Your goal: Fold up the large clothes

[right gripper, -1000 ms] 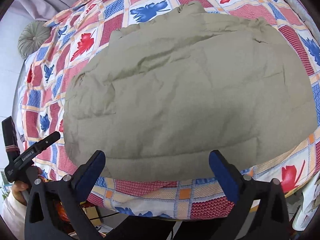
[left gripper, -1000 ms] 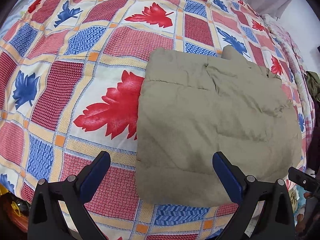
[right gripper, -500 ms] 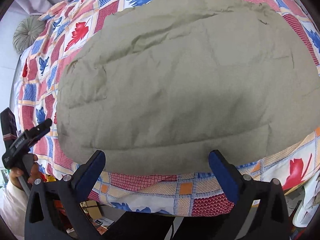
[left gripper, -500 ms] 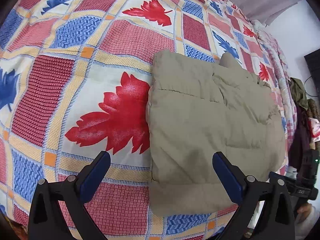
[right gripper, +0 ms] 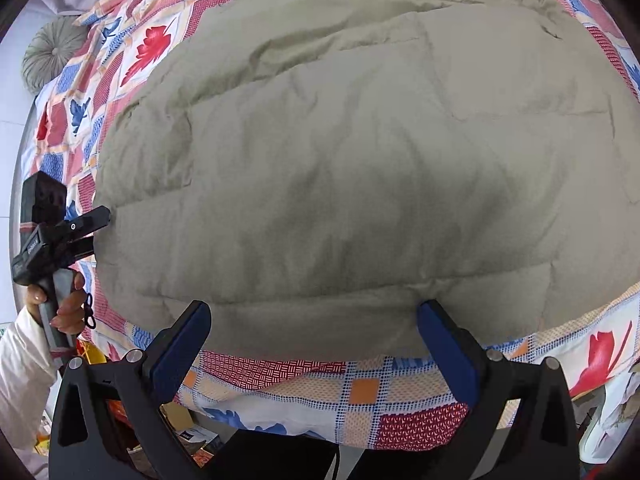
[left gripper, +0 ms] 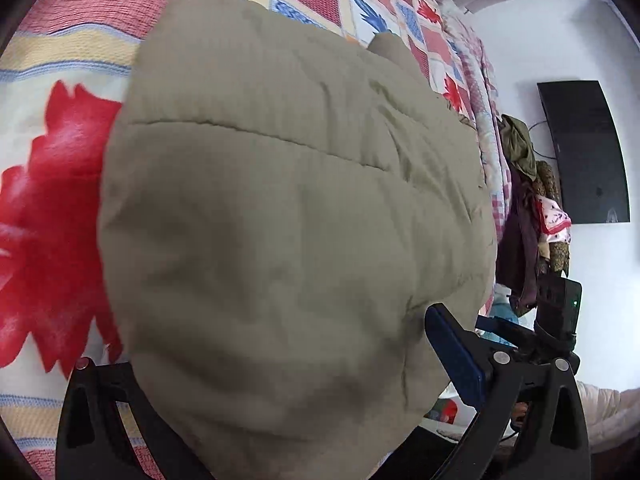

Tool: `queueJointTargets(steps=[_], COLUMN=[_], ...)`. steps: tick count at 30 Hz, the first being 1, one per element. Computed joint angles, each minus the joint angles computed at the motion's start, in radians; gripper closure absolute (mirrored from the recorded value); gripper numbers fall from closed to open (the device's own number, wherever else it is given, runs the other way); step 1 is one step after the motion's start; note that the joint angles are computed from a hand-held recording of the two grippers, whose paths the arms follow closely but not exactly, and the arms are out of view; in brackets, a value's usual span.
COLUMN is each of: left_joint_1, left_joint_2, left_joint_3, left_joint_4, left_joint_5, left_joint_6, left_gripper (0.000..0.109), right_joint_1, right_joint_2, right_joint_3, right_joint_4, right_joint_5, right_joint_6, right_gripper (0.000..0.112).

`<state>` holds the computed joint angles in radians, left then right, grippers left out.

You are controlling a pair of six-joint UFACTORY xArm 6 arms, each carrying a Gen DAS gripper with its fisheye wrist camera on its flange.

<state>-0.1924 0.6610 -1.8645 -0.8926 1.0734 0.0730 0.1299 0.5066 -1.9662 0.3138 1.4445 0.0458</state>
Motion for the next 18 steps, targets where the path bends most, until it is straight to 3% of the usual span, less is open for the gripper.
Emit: queueJointTargets(steps=[8, 10, 11, 12, 15, 18], left_joint_1=[-0.016, -0.020, -0.015, -0.009, -0.011, -0.016], left_joint_2=[0.174, 0.193, 0.204, 0.202, 0.191, 0.173], left_joint_3=[-0.256, -0.299, -0.319, -0.314, -0.319, -0.330], left_joint_4=[0.043, 0.076, 0.056, 0.021, -0.001, -0.022], left_joint_5=[0.114, 0.138, 0.160, 0.169, 0.166, 0.156], left_joint_6=[-0.054, -0.057, -0.042, -0.031, -0.018, -0.032], left_gripper=[0.007, 0.027, 0.055, 0.068, 0.081, 0.084], right_joint_1=[-0.002, -0.003, -0.005, -0.009, -0.028, -0.041], right_joint_2=[0.009, 0.011, 0.015, 0.023, 0.057, 0.065], right_joint_3=[-0.005, -0.008, -0.019, -0.038, -0.123, -0.174], right_joint_4=[0.009, 0.011, 0.015, 0.023, 0.064, 0.058], right_joint_5=[0.006, 0.010, 0.022, 0.039, 0.085, 0.059], right_joint_6=[-0.005, -0.006, -0.007, -0.009, -0.021, -0.049], right_gripper=[0.010, 0.010, 0.010, 0.010, 0.010, 0.010])
